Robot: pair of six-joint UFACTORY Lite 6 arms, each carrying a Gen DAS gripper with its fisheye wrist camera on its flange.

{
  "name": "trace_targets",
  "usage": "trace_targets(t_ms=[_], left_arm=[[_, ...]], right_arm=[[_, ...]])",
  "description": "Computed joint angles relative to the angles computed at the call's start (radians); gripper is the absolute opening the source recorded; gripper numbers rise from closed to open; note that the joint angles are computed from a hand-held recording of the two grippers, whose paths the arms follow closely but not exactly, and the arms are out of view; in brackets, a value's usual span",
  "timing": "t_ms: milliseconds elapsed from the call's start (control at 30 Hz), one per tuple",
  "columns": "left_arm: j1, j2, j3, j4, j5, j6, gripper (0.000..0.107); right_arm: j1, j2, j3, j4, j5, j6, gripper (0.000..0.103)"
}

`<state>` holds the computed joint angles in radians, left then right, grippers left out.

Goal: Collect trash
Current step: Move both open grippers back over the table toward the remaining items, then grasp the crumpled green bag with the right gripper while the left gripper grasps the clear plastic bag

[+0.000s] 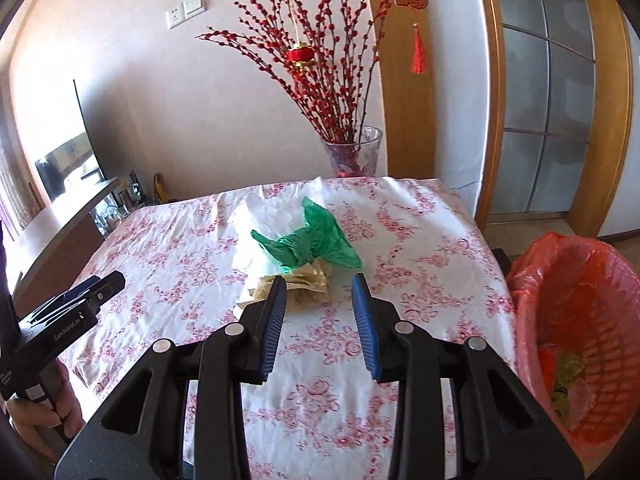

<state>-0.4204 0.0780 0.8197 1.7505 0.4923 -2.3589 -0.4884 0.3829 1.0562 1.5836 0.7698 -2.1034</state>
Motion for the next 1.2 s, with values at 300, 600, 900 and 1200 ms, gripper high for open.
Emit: trace_targets(t_ms=[300, 600, 900, 1200], left_arm=[[0.105, -0.066, -0.105, 0.137, -0.049, -0.127, 0.057], [0.158, -0.064, -0.127, 0.236, -0.089, -0.215, 0.057], [0.141, 0.001, -0.061, 0.264, -0.12, -0.224, 0.057], [0.084, 0.203, 0.228, 0.143, -0.213, -0.028, 0.053]], right_arm=[[0.159, 0.005, -0.006, 0.075, -0.072, -0.009, 0.035], [0.285, 0.126, 0.123, 0.194, -0.231, -0.051, 0.033], [0.245, 0.176, 0.166, 0.264, -0.246, -0.108, 0.004], [0.063, 0.14, 0.186, 0.189, -0.116, -0.017, 0.004]])
